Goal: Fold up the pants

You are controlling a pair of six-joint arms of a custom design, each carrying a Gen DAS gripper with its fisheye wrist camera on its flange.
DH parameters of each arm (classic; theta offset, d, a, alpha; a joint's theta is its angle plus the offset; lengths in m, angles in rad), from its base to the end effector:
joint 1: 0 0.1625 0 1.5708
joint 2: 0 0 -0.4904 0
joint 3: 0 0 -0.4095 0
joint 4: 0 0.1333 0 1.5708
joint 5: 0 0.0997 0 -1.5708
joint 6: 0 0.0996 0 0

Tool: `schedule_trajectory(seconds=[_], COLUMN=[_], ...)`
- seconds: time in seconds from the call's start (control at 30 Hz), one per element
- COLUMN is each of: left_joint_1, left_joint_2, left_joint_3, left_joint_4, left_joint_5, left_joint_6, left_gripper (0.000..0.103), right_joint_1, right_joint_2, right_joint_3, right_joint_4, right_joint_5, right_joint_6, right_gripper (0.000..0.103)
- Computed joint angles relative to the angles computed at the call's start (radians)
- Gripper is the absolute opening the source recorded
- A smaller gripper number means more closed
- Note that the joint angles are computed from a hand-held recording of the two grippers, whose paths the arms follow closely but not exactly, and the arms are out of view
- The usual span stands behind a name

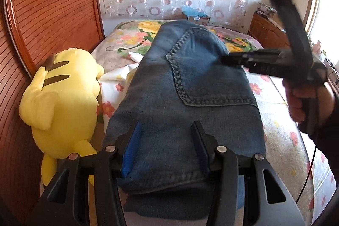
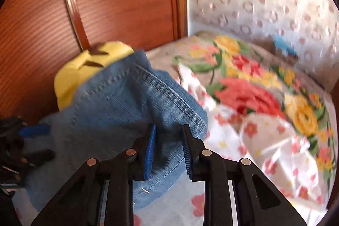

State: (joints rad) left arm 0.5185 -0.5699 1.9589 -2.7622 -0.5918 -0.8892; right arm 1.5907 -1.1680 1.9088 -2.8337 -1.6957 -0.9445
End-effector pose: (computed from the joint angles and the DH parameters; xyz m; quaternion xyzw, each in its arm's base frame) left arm -0.3913 -0.4719 -0.0497 0.1178 0.8716 -0.3370 0.3361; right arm 0.1334 -0.6276 0.3014 0.4329 -0.8618 0.2037 0.1689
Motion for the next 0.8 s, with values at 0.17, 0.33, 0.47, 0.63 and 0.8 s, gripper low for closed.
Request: schedule_trajectory(seconds=[0.17, 0.33, 0.47, 0.63, 0.8], left_joint_1=[-0.012, -0.059, -0.105, -0.164, -0.222], left_joint_2=[-0.006, -0.015, -0.016, -0.01, 0.007], left_joint_3=[-0.002, 0.002, -0.001, -0.016, -0.048], left_joint_4=[0.016, 0.017, 0.029, 0.037, 0.053], left_joint_5=[0.01, 0.035, 0.06, 0.079, 0.093], left_joint_6=[-0.032, -0.046, -0.059, -0.067, -0.07], left_gripper=[0.05, 0.05, 0.05, 0.05, 0.051], right_joint_1=[0.002, -0.021, -0.072, -0.134, -0.187], right_joint_2=[-0.031, -0.16, -0.325, -0.506, -0.645], right_joint_3=[0.026, 0.122, 0.225, 0.323, 0.383], right_joint_4=[-0.014, -0.015, 0.005, 0.021, 0.034], right_joint_5=[0.025, 0.094, 0.16, 0.209, 0.244], right_joint_6=[0.038, 0.038, 0.017, -0.007, -0.017], right_gripper=[0.025, 0.025, 0.025, 0.025, 0.026])
